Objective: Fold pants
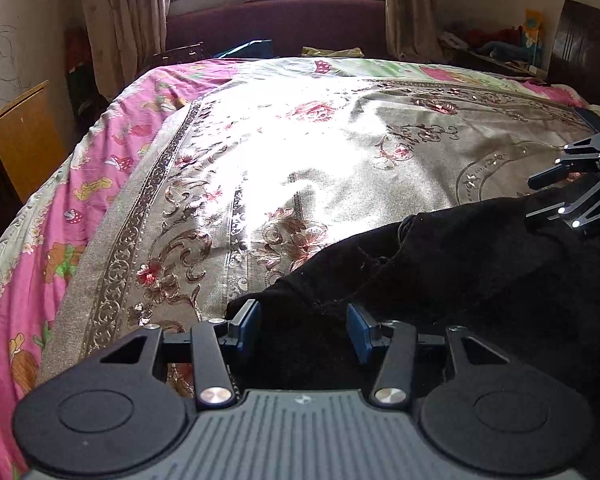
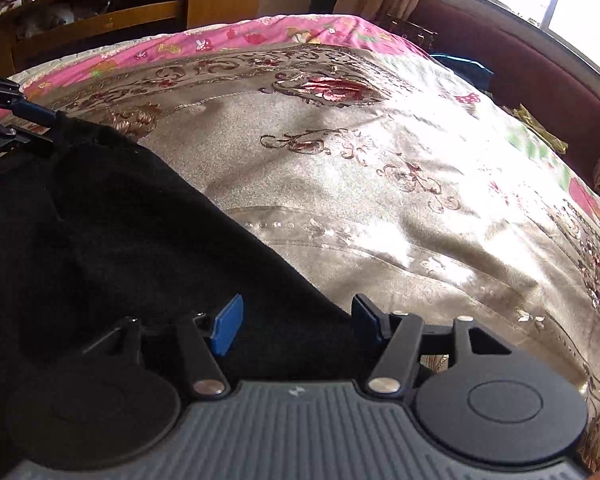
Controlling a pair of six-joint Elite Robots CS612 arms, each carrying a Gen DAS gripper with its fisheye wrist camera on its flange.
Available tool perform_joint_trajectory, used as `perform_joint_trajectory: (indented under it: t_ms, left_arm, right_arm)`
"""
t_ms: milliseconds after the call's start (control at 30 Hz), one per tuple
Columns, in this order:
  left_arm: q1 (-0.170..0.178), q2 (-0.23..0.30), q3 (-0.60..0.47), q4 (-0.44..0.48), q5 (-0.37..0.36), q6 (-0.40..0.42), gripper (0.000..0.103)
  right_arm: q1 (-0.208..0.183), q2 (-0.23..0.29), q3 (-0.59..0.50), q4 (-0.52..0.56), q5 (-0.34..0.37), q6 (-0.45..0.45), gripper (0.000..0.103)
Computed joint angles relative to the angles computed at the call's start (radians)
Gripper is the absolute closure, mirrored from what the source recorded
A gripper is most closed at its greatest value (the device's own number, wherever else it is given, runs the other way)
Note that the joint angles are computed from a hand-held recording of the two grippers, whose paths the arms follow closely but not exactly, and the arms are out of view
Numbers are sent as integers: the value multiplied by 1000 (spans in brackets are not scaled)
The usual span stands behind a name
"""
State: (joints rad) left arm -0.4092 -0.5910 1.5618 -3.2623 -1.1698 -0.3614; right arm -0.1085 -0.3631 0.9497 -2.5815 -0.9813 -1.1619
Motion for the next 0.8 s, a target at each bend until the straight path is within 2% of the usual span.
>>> perform_joint_trajectory:
  t_ms: [100,167,233,300,333,367,433,500,533,567,600,667,700,800]
  left_arm:
    - [4,2,-7,-18,-2,56,41]
    - [13,-1,-7,-22,-41,69,37]
    - [20,-4,-10,-14,-59,81,37]
    - [29,-10,-13,12,-77,98,33]
    - [34,-13,-15,29,-97,104,28]
    - [38,-14,-18,38,-109,104,25]
    - [46,-12,-32,74,-136,103,24]
    - [49,-5,-51,125,-136,118,24]
    - [52,-1,-62,156,-145,98,28]
    - [55,1,-69,180,-166,75,39]
    - [53,0,-71,191,-160,64,44]
    - [41,-11,-60,179,-141,84,70]
    - [36,-17,-54,172,-134,97,73]
    - [9,-46,-23,137,-52,145,74]
  right_arm:
    - [16,27,-58,44,-32,-44,39]
    - [22,42,-101,123,-45,-61,43]
    - [23,51,-119,151,-45,-59,44]
    - [20,54,-135,209,-35,-41,61]
    - [18,50,-131,224,-27,-34,70]
    - [18,43,-114,210,-26,-37,80]
    - [19,30,-83,175,-36,-32,92]
    - [20,20,-62,141,-43,-5,96]
    - [19,14,-51,132,-40,-2,98]
    - [18,5,-32,104,-40,19,99]
    - [16,-4,-15,81,-35,30,99]
    - [9,-29,24,39,-15,45,100]
    - [4,-48,49,17,-2,54,100]
    - [-14,-107,128,-31,41,79,100]
